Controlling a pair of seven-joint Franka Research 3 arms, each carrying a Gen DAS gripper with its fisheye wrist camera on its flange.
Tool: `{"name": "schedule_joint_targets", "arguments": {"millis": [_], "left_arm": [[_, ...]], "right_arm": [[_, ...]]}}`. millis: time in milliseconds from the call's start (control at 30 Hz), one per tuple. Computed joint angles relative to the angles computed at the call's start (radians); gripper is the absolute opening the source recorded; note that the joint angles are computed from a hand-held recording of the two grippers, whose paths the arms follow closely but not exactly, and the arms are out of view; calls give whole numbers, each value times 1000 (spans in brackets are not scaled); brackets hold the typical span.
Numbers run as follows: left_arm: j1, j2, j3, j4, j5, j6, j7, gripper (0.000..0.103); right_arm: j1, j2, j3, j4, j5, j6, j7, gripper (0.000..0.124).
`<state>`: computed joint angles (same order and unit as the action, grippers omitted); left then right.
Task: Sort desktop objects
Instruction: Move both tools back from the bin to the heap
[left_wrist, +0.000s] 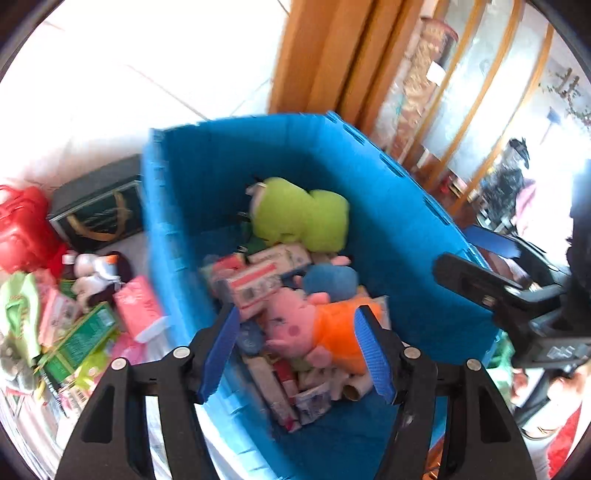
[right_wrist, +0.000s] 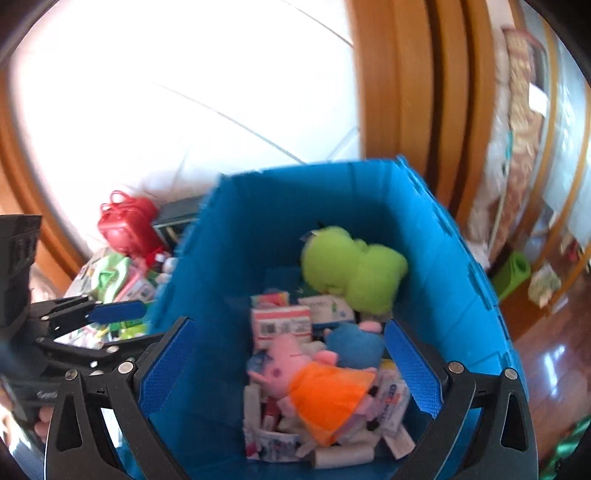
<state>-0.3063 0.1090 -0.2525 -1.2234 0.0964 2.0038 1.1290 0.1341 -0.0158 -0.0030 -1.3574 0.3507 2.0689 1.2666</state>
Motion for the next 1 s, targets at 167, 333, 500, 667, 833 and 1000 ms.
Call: {"name": "schedule_joint_targets", "arguments": {"millis": [167,333,500,667,833,1000], "left_arm": [[36,-259,15,-360,212,186,-108,75],[106,-481,42,-648,264,316,-189,78],[175,-695,104,-938,267,425,-174,78],[221,-868,197,-1172,249,424,-48,78],[321,-1002,285,-1379,232,415,51,78],[406,-1079,331,-1546,213,454,133,78]], "right_arm": [[53,-102,39,-130,15,87,0,103],[118,-161,96,-242,-17,230,64,103],[203,-185,129,-340,29,376,72,103],[265,-155,173,-408,15,487,117,103],[297,-86,219,-442,-158,525,274,103],[343,-40,234,-551,-291,648,447,103]]}}
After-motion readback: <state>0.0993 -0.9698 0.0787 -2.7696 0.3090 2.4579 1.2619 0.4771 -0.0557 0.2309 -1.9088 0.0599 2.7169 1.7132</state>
